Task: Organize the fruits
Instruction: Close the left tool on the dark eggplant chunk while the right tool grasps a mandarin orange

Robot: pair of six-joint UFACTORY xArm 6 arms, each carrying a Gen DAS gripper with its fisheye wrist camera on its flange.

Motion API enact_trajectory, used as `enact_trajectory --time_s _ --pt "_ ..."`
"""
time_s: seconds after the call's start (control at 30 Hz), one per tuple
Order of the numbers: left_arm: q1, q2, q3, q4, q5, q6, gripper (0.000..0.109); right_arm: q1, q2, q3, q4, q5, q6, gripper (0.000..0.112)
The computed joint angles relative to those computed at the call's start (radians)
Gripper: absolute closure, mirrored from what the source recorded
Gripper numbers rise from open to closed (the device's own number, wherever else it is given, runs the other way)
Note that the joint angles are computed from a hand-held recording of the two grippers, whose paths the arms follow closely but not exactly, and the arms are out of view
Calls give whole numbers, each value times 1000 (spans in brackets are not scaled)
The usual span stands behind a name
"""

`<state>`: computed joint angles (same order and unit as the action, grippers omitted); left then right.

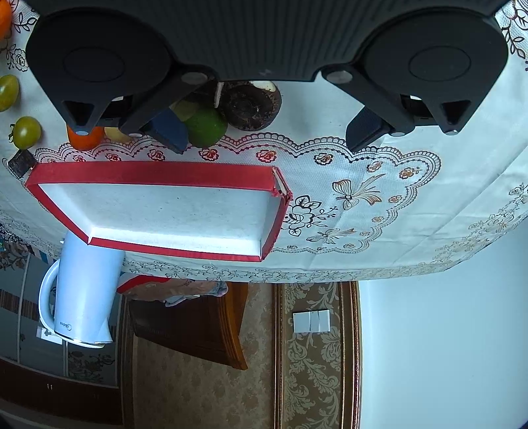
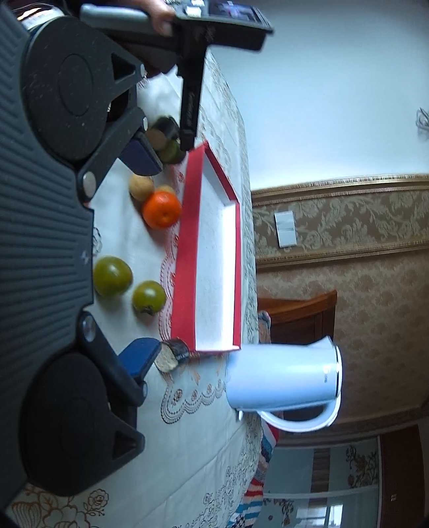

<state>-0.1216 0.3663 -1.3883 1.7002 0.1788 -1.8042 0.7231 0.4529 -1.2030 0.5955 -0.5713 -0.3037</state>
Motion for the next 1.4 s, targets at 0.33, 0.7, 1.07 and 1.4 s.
enact_trajectory --time_s 0.33,0.7,1.07,1.4 --pt "10 -12 18 2 -26 -6 6 11 -26 43 -101 124 15 9" --pt "0 -57 55 248 -67 -178 6 24 -10 21 -30 130 -55 9" --pt "-17 -52 30 412 -116 -263 6 15 -11 30 -65 136 -17 9" --pt "-26 -42 16 447 -147 -242 7 12 -9 39 -101 130 12 9"
